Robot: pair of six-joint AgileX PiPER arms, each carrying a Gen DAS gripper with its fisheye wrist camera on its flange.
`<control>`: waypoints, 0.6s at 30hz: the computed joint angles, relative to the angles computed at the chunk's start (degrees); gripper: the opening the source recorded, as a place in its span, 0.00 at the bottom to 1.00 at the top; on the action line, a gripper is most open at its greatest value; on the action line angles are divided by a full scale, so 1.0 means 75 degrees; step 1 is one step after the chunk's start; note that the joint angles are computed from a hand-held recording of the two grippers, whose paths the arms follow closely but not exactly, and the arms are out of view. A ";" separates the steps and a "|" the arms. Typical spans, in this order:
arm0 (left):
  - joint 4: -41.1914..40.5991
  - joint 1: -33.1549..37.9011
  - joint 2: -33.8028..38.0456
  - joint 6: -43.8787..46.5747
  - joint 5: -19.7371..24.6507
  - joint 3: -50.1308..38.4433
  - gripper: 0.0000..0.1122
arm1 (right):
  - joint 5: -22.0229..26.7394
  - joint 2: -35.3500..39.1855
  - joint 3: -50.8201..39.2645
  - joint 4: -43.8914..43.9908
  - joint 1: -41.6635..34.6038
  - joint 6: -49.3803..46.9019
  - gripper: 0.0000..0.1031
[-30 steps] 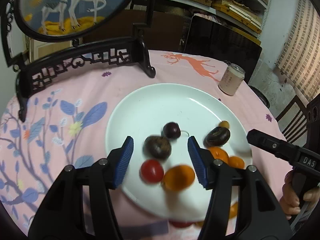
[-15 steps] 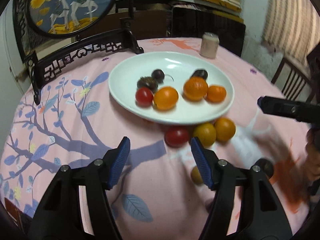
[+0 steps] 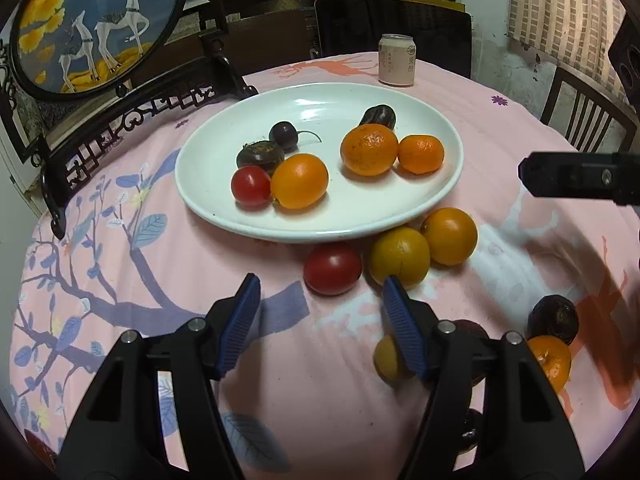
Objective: Organize fruits
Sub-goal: 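Grasp a red tomato with the left tool while the right tool grasps and lifts an orange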
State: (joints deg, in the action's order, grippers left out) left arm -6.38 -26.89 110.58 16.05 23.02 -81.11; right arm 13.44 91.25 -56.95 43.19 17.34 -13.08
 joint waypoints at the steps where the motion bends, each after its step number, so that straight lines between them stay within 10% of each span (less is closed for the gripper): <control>1: -0.0162 0.0034 0.0021 0.0179 0.0051 -0.0042 0.59 | 0.0015 0.0010 -0.0008 -0.0025 0.0000 0.0012 0.60; 12: -0.0027 0.0085 0.0167 0.0122 0.0048 -0.0207 0.58 | 0.0036 0.0019 -0.0005 -0.0142 0.0022 0.0144 0.60; 18: -0.0458 0.0077 0.0772 0.0317 0.0671 -0.1069 0.38 | 0.0028 0.0009 0.0005 -0.0154 0.0012 0.0181 0.60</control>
